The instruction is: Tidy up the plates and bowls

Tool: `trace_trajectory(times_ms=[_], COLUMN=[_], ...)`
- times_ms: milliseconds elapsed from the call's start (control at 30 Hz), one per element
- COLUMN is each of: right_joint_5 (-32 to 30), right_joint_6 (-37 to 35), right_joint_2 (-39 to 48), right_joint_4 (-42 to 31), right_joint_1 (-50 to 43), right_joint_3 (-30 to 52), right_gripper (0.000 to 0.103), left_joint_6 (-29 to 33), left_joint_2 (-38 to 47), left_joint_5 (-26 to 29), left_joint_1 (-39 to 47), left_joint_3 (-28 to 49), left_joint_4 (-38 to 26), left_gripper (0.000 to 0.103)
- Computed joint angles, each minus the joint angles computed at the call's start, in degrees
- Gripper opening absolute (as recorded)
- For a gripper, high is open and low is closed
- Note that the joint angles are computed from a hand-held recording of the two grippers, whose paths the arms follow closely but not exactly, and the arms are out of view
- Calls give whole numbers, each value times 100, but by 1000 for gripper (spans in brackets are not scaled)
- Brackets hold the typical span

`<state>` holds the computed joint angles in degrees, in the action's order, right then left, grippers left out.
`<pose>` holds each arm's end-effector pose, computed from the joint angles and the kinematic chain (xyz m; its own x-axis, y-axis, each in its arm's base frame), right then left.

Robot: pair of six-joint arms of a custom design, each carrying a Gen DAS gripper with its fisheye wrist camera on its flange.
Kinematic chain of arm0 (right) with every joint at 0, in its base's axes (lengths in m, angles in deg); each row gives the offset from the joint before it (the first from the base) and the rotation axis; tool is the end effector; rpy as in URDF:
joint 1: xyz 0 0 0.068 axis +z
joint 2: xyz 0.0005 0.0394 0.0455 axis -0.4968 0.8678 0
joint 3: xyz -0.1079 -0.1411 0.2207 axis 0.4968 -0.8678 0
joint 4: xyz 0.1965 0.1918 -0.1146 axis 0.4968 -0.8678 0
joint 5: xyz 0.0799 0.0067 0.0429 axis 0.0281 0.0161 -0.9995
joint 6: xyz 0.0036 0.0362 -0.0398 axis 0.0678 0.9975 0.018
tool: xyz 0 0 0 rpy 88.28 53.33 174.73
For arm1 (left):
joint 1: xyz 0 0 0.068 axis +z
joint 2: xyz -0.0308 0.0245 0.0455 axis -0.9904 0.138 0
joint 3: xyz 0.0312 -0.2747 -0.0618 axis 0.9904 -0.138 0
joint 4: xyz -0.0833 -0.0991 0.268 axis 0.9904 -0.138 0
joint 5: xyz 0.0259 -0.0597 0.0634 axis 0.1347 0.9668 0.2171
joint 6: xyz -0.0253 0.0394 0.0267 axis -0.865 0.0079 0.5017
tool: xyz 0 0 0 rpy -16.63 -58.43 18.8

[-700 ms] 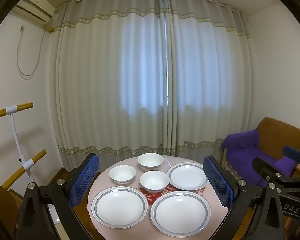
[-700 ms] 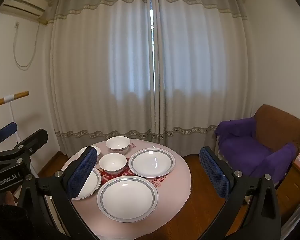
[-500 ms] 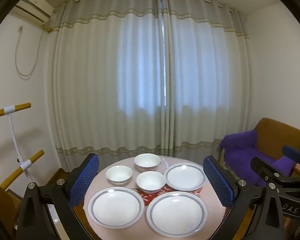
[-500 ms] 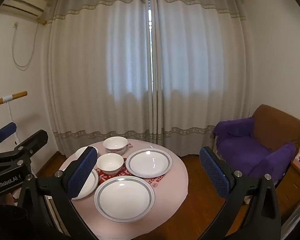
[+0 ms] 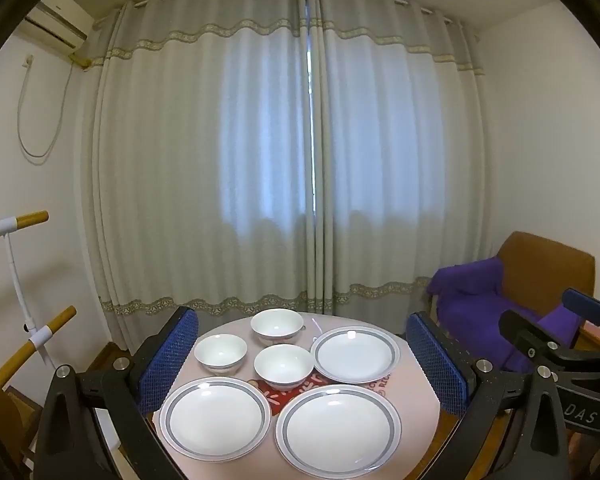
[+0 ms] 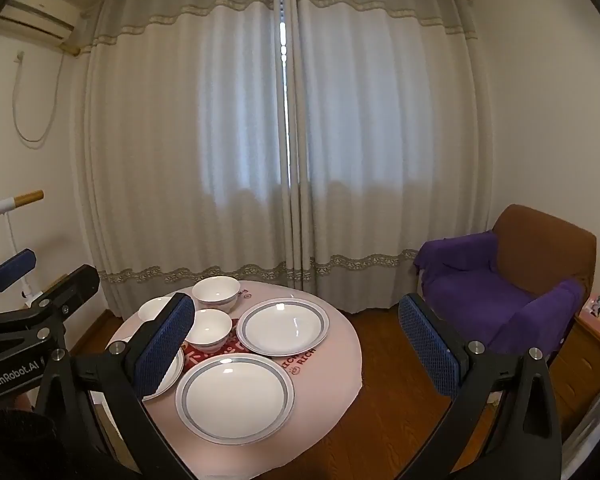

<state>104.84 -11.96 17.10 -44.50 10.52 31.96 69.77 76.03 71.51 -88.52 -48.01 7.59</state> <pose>0.2469 0.1744 0.2846 -0.2847 0.1424 -0.9480 0.2264 0.9709 0.0779 0.2817 -0.0396 0.2731 -0.2145 0.0976 -0.9718 0.3345 0.9422 0.0208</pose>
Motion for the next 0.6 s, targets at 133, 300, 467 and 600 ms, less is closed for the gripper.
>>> trace_trajectory(times_ms=[133, 300, 467, 600], right_joint_5=[26, -34, 17, 83], right_joint_6=[84, 110, 120, 157], right_joint_2=[-54, -59, -88, -82], right_joint_4=[-205, -275, -288, -282], right_joint_1=[34, 21, 52, 113], right_joint_3=[70, 91, 79, 66], right_gripper=[103, 103, 103, 103], left_joint_6=[16, -13, -34, -44], left_joint_2=[-24, -91, -173, -202], left_joint_5=[-37, -127, -200, -205], left_joint_1=[-22, -60, -140, -171], left_joint_3=[3, -37, -124, -131], left_joint_4=[-21, -14, -6, -34], left_gripper=[102, 102, 102, 102])
